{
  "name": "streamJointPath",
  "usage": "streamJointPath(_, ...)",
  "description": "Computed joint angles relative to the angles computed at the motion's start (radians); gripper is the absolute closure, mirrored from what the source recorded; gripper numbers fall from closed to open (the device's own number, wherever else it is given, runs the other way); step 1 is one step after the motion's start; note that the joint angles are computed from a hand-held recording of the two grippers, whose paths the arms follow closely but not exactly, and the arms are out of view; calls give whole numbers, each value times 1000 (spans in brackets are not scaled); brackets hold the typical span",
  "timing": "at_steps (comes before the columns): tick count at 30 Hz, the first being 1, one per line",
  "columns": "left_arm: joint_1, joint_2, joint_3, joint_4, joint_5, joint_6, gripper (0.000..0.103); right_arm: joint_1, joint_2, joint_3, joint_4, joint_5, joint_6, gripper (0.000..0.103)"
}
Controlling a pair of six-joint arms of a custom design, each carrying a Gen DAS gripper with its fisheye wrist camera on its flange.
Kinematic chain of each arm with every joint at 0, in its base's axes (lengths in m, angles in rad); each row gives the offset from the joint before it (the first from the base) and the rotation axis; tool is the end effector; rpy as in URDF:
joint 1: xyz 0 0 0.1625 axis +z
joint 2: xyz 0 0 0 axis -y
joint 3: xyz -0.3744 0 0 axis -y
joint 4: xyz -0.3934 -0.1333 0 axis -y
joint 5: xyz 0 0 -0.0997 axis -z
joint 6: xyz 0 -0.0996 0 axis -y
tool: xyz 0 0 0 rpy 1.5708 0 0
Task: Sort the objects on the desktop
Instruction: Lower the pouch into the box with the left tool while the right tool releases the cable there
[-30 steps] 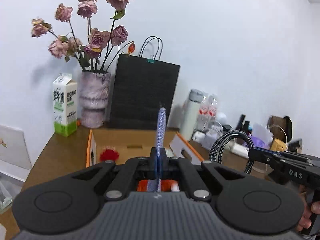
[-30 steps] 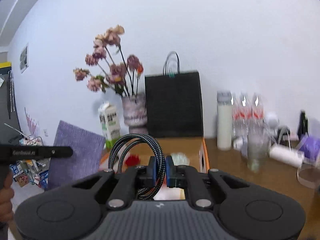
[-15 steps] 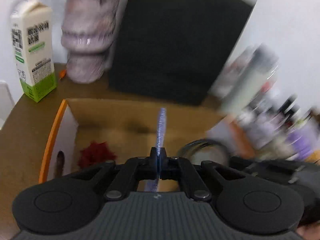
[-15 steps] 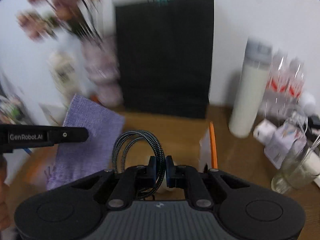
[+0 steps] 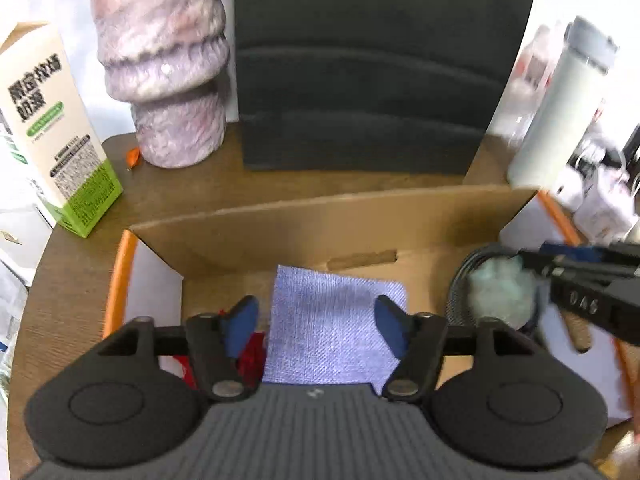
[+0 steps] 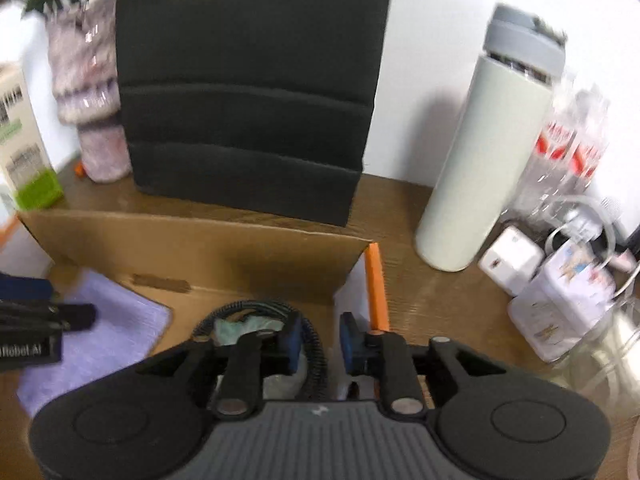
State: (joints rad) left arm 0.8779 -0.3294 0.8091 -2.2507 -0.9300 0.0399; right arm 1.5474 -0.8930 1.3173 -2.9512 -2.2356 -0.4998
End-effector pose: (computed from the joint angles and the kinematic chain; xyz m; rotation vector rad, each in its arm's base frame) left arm -0.3734 -0.7517 0.0436 0.8341 2.4108 -0.5139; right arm 0.0551 -0.7163 0.3284 0.1324 -2.1606 0.8762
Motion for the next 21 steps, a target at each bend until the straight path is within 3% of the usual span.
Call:
streamJointPath(2,-8,-15,-3,19,9,-17,29,-4,-29,18,38,27,41,77)
streamJointPath(7,-29,-94,60,52,29,-69,18,11,-113,83,108,73,69,47)
streamJointPath(10,-47,-164,165,23,65,-77,5,27,-171,137,132,95,90,44)
streamJointPath(12,-63,-239,298,-77,88,-49,3,38,-213,190,114,105,84,39)
streamJointPath(17,-92,-444,609,-242,41,-52,0,68,-340,387,6,143,43,28)
streamJointPath(21,-123,-624,904,-454,11,-38,0,87,-469,610,-136,225,10,21)
